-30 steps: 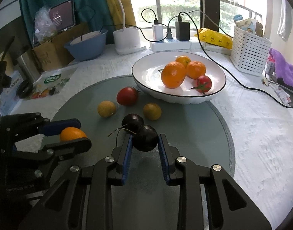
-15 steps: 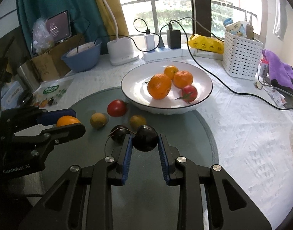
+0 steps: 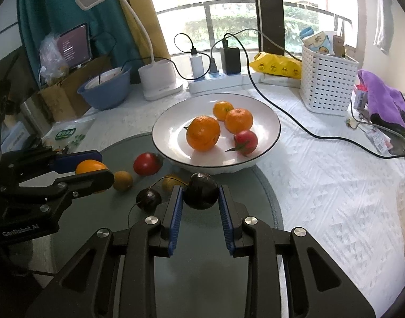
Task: Organize fruits
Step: 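Lift the orange and dark plum toward the white bowl with both tools, then lower the orange and plum into the white bowl and open both tools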
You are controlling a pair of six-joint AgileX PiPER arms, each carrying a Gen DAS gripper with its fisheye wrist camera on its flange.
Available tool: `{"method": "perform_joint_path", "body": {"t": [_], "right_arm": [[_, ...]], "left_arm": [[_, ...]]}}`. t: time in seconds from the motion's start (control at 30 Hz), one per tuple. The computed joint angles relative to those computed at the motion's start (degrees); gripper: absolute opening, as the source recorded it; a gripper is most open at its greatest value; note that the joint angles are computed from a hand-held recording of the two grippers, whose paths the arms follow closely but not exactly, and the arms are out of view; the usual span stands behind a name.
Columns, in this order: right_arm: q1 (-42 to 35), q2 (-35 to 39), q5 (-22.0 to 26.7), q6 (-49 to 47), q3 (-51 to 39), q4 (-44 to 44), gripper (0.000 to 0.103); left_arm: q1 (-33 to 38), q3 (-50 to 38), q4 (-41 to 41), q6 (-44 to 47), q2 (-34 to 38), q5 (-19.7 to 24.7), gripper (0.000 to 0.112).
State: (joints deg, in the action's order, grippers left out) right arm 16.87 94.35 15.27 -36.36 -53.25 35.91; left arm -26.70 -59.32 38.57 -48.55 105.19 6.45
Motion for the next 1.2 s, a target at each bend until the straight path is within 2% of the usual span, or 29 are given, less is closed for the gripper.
{"method": "perform_joint_path", "body": {"t": [1.2], "right_arm": [[-5.0,4.4,3.5,-2.2,-9.0,0.0,0.029]], "left_arm": [[1.4,-14.6,-19.9,23.0,7.4,5.0,0.036]]}}
